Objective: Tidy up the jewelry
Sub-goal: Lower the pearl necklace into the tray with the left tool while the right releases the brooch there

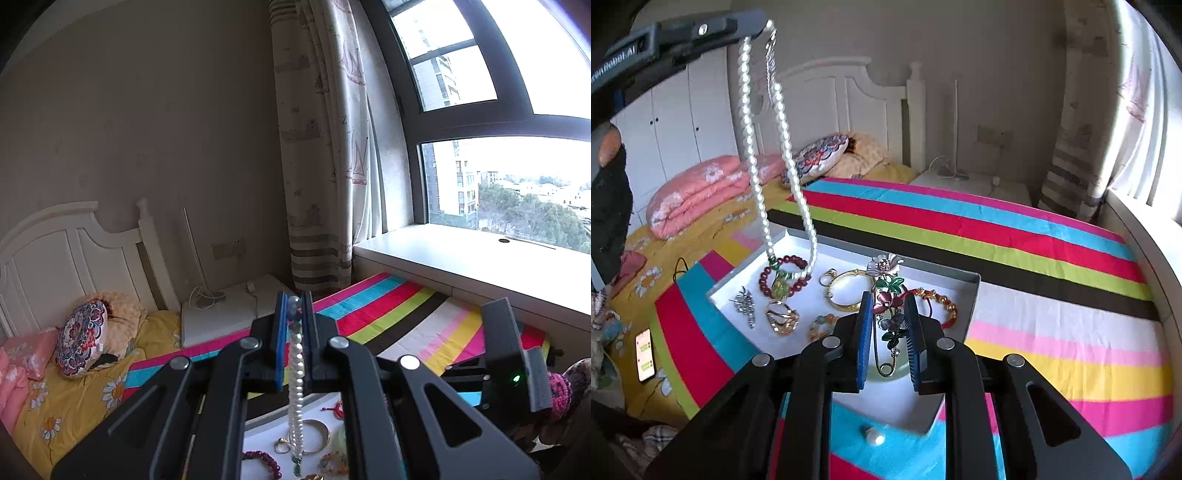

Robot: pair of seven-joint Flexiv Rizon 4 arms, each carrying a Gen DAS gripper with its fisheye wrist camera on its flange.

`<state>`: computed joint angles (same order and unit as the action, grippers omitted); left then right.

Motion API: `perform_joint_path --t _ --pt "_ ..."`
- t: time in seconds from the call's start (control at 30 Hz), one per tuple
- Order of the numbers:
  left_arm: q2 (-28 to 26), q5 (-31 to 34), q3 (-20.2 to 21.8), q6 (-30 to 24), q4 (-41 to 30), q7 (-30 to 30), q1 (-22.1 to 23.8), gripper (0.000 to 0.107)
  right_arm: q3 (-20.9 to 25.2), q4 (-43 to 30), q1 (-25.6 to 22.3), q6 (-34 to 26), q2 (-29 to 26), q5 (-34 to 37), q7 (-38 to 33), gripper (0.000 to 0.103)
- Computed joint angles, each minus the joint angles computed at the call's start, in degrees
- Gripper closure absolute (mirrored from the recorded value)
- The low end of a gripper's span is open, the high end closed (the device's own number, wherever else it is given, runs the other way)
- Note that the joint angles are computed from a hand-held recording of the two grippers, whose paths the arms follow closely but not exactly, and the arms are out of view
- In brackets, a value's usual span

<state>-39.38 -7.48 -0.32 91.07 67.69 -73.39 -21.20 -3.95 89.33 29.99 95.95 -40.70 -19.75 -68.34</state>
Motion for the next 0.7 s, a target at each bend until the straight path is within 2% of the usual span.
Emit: perform_joint_path --t 0.13,0.27,0.33,0.57,0.7 --pt "-1.87 0.03 3.04 -0.58 -2.71 -1.88 -1.5 0.1 7.42 -6.85 -5.57 -6.28 -3.39 -2.84 -5.12 0.086" --pt "-3.16 1.2 7.86 -1.95 -3.31 -4.99 -3.39 0.1 13.57 -14.56 -8.95 -14.19 -7.38 -2.77 -12.02 0.086" --pt "-3.56 1.78 8.7 -3.08 -2.8 -6.39 -3.25 0.1 15.13 -17.76 -9.36 -18.06 -9.01 -2.03 -15.48 0.086" --pt "-2.27 2.92 6.62 -4.17 3.87 -9.32 0.18 0.1 15.96 -26.18 -8.3 -28.2 -12.83 1.29 -24.08 0.086" --pt "-0.74 2.94 4.08 -2.87 9.35 -9.34 2.23 0.099 14.68 -27.37 -7.19 -29.84 -13.09 4.06 -26.08 0.086"
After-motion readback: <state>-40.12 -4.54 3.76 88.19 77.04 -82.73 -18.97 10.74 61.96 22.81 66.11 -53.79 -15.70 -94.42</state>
